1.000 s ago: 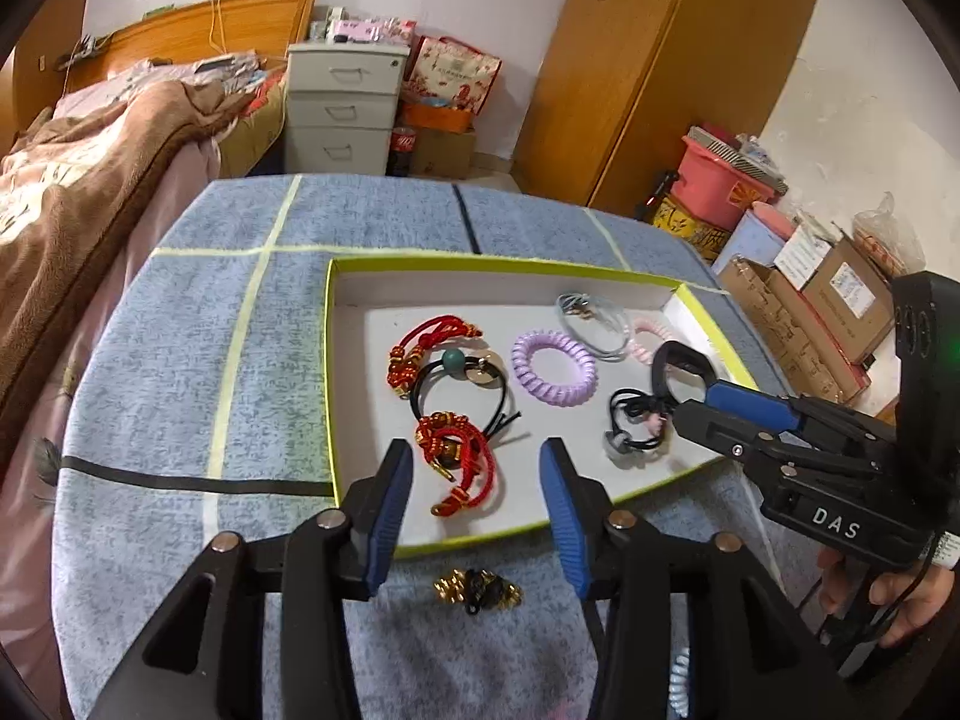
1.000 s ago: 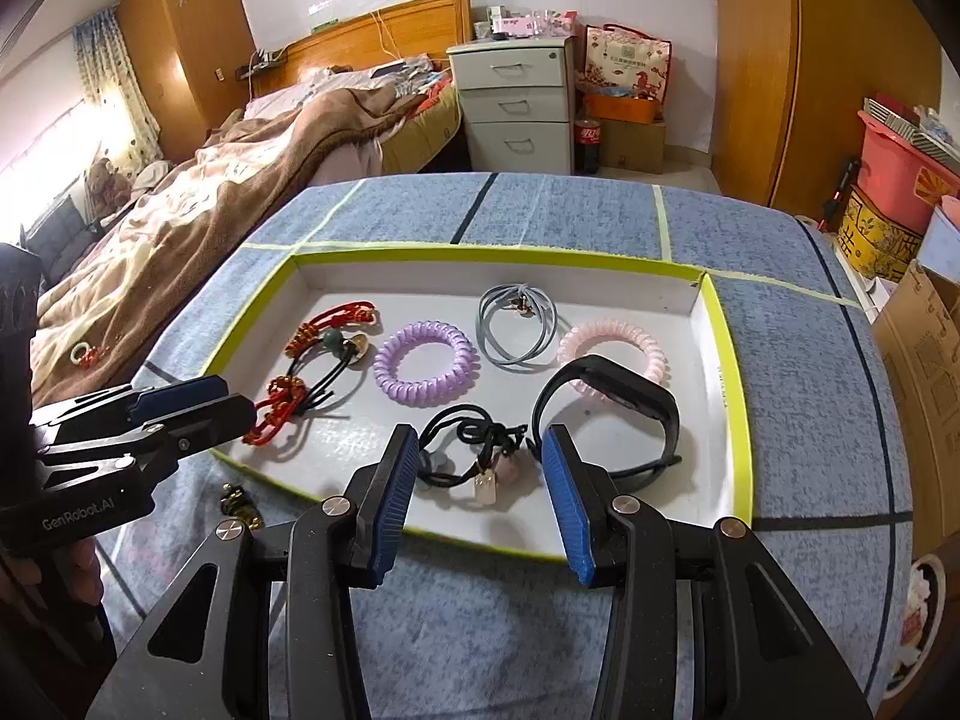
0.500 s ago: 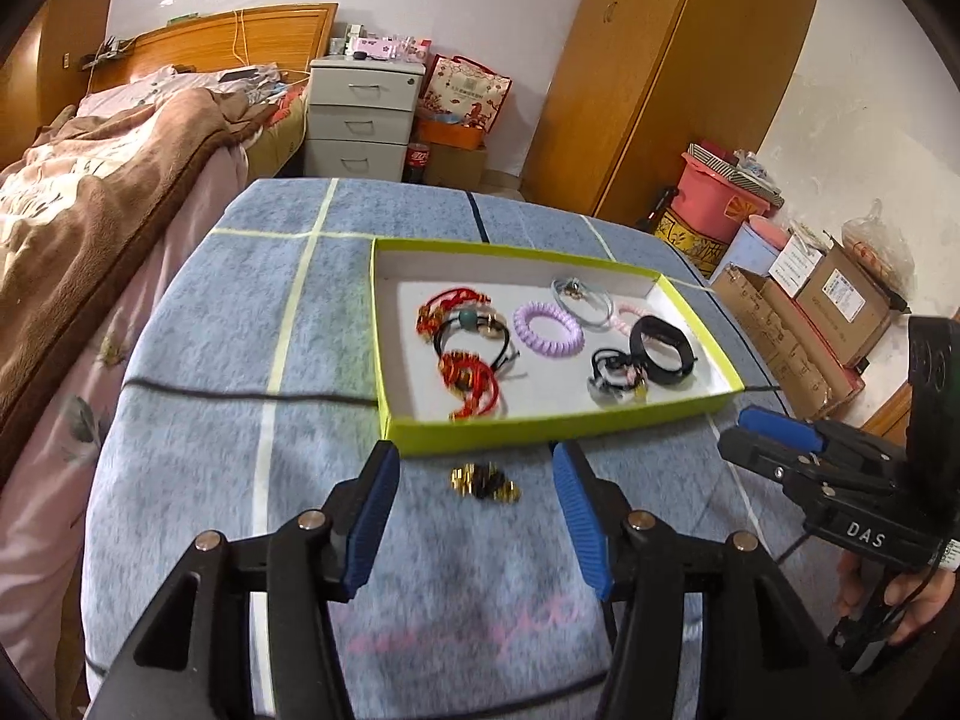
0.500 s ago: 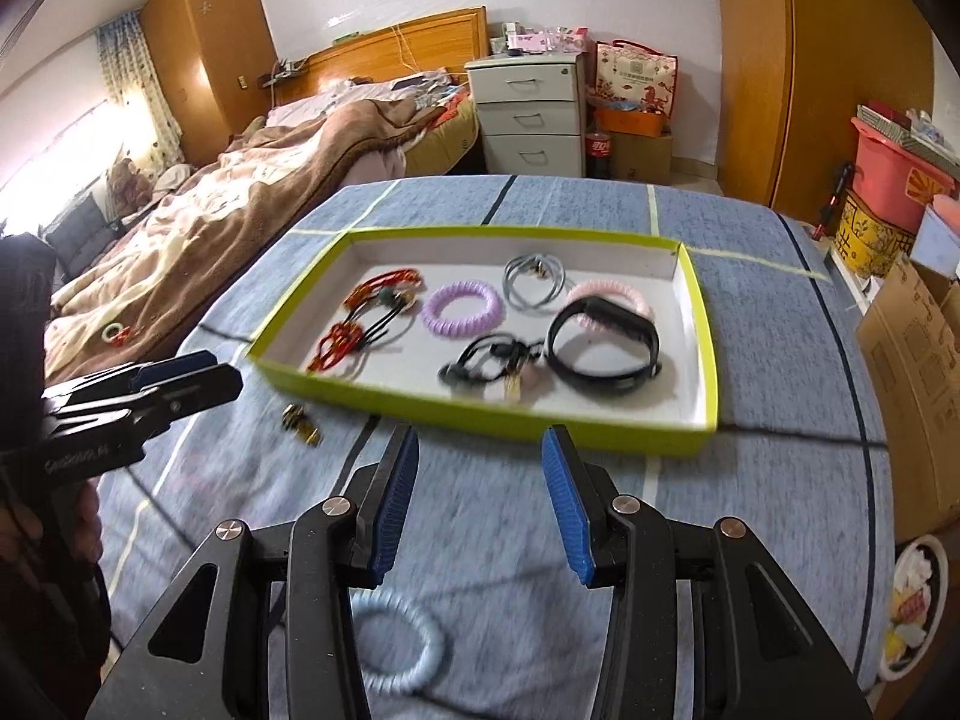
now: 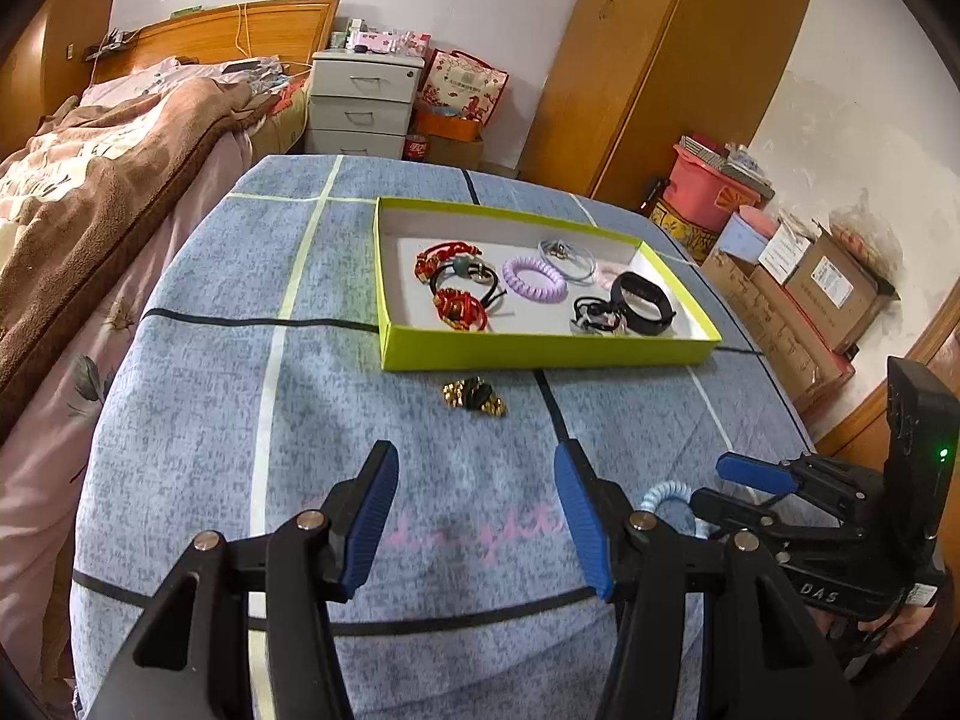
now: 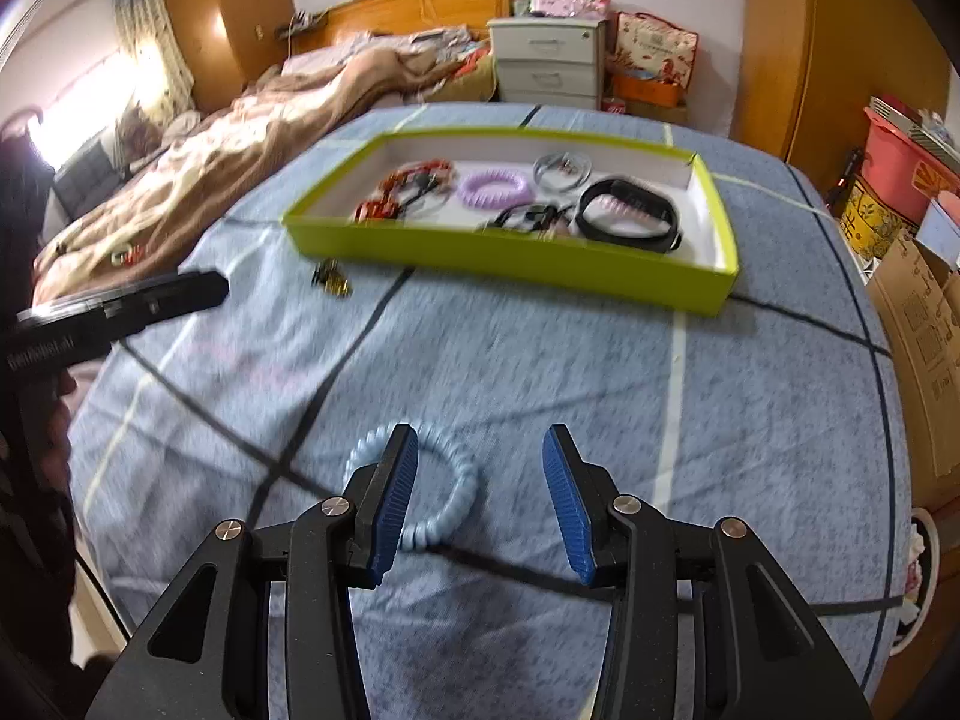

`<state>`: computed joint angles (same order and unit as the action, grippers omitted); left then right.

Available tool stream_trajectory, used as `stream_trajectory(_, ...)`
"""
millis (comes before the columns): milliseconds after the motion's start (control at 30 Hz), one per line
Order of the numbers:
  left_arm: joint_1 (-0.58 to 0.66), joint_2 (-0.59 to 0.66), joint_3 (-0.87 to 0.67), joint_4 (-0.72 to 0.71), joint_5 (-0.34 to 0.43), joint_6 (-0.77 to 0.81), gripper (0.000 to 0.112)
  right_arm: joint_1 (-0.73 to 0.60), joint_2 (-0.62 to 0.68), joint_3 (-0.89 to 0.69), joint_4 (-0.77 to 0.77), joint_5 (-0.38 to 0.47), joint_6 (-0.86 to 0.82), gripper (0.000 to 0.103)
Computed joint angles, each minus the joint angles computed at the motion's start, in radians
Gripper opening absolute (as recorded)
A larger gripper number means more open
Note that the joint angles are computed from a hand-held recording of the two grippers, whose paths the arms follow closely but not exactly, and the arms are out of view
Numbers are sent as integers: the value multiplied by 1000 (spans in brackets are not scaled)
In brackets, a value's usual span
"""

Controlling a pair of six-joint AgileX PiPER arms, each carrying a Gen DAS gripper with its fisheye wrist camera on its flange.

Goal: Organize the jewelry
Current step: 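Grasp the blue-white coil hair tie with the right tool, then grasp the gold-and-black hair clip with the left tool while the right tool holds the blue coil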

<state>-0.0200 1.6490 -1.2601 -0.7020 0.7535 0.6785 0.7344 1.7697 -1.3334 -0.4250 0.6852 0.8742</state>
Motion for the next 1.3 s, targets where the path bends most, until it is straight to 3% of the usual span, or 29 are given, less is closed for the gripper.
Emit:
stream_trajectory(500,16,0,29,25,-7,-19,57,60,66,-61,-80,105,85,44)
stream_trajectory(533,13,3,27,29,-7,-23,57,67,68,-61,-94,108,92,43)
stream_trajectory(633,5,11,23,38,-10,-30,57,66,66,-58,-87,97,86,21)
stream_trajectory(700,-5,17,19,48,-11,-42,57,64,66,-58,-86,93,83,20)
stream_trajectory(767,-14,23,16,54,-12,-46,57,63,60,-44,-97,81,99,12)
stream_trajectory(1100,-72,115,-89,153,-17,-164,57,47,16,4,-168,67,210,10)
stream_trajectory(1200,-115,117,-95,224,-72,-195,57,30,1,15,-173,49,224,10)
stream_trajectory(1300,-120,158,-145,221,-46,-227,57,12,-5,20,-169,31,227,10)
